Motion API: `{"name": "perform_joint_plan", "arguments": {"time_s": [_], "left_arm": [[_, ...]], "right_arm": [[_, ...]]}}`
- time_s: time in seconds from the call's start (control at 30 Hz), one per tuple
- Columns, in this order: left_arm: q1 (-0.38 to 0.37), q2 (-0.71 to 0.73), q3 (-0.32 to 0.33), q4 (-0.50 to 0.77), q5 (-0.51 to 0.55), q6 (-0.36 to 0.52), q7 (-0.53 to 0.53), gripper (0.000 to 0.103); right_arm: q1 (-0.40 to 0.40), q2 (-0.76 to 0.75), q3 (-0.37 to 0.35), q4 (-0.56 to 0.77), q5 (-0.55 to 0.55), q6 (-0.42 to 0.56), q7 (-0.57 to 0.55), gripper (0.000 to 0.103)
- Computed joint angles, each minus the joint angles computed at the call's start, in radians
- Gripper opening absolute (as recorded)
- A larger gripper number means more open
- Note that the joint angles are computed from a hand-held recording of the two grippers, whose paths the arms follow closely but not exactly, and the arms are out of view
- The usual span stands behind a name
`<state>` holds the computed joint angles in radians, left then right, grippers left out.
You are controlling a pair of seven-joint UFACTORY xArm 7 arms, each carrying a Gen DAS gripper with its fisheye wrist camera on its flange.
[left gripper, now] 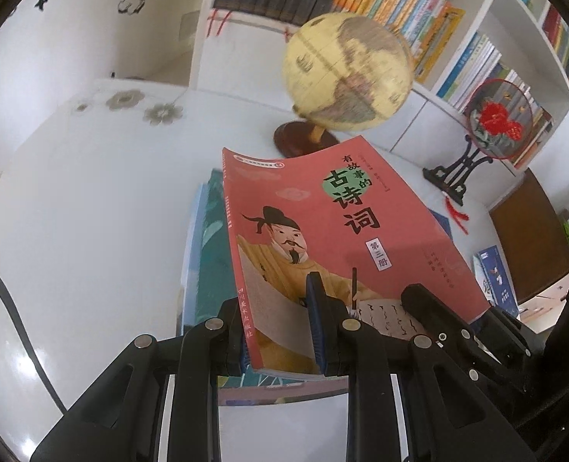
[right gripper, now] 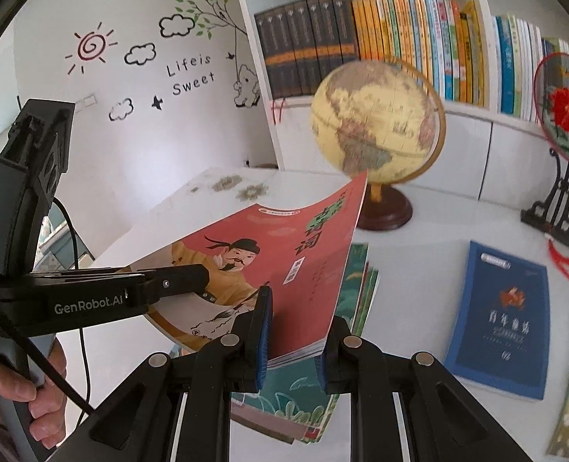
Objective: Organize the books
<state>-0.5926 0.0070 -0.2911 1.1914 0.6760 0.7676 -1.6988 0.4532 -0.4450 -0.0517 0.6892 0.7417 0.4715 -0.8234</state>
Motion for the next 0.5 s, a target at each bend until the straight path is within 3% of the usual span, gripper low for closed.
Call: {"name": "perform_joint_plan", "arguments": {"time_s": [0.3,0.5], "left_arm": [[0.015,-0.014,0.001,-0.080,-0.022,-0.066,-0.032,0.021],[0.020,-0.004,0.002,-0.102,-0.061,-0.098,-0.020,0.024]], "right_arm": [[0.000,0.030,0.024,-0.041,0.011,-0.020,0.055,0.018],[-0.010,0.069,0.011,-0.030,0.049,0.032,0.074,0.020]]}}
